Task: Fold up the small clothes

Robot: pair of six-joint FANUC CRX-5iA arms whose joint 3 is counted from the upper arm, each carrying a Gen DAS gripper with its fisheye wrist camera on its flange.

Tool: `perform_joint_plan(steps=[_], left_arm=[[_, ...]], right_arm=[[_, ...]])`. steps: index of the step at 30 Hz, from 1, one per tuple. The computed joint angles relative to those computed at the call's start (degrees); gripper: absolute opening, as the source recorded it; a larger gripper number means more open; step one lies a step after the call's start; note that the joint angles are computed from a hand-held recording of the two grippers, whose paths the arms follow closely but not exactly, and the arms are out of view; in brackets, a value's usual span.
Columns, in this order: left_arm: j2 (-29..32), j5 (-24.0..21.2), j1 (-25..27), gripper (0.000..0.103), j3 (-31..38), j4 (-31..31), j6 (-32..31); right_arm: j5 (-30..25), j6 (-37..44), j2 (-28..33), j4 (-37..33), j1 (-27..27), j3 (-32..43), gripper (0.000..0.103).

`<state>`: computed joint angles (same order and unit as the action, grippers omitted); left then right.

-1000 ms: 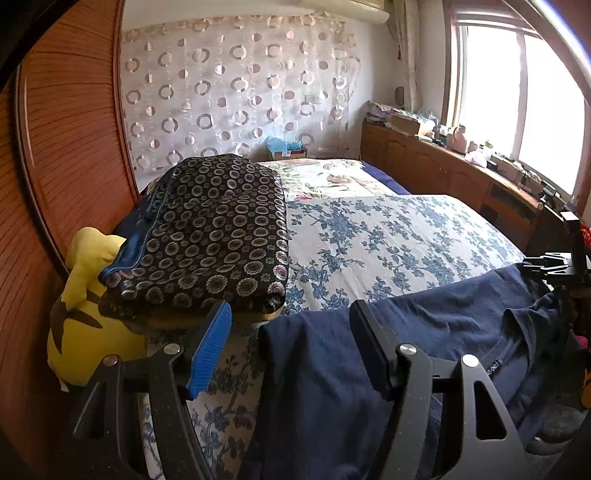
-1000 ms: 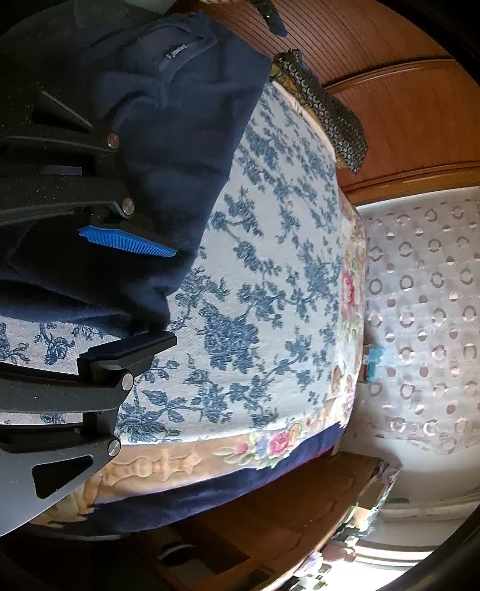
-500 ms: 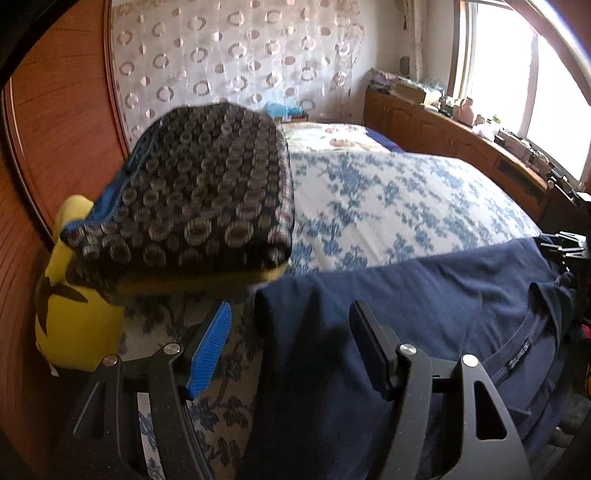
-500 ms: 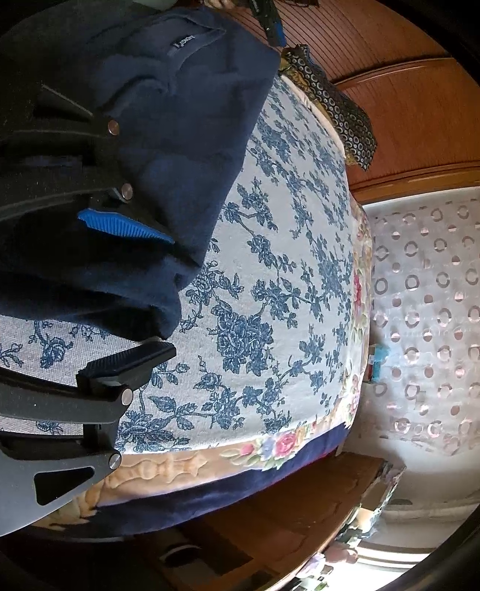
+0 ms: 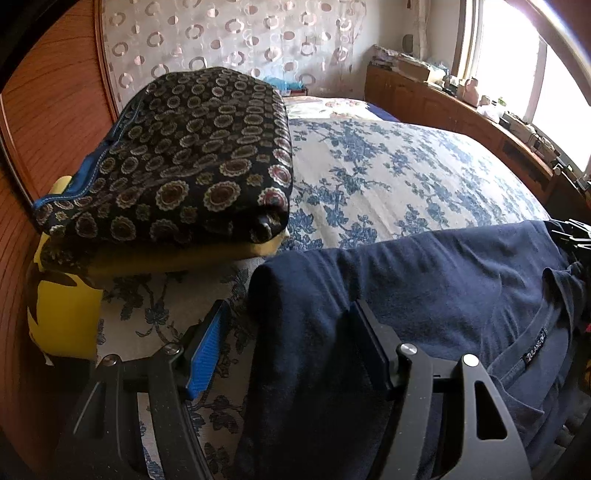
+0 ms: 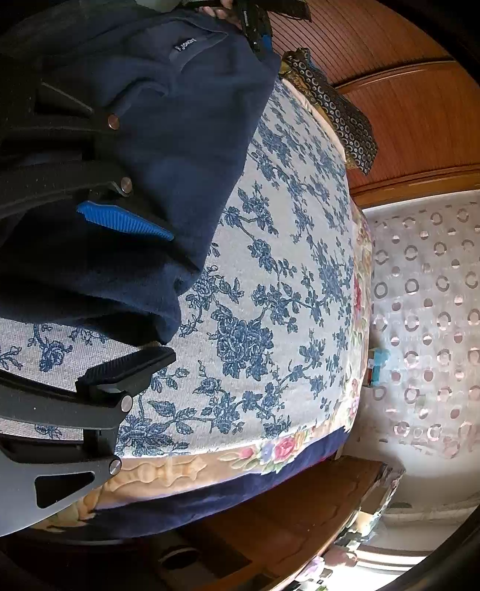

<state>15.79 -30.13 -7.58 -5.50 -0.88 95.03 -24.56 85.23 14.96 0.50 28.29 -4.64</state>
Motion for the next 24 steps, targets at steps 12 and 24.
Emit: perform_joint_plan(steps=[12, 24], left_arm=[[0.2, -0.1, 0.4, 0.060, -0.2, 2.5, -2.7], [-8.3, 14.9, -0.7, 0.011, -12.6, 19.0, -16.4]], right_arm=[[0.2, -0.4, 0.3, 0.8, 0.1, -0.1, 0.063], [-3.8, 17.5, -1.9, -15.5, -1.3, 2.9, 0.015]])
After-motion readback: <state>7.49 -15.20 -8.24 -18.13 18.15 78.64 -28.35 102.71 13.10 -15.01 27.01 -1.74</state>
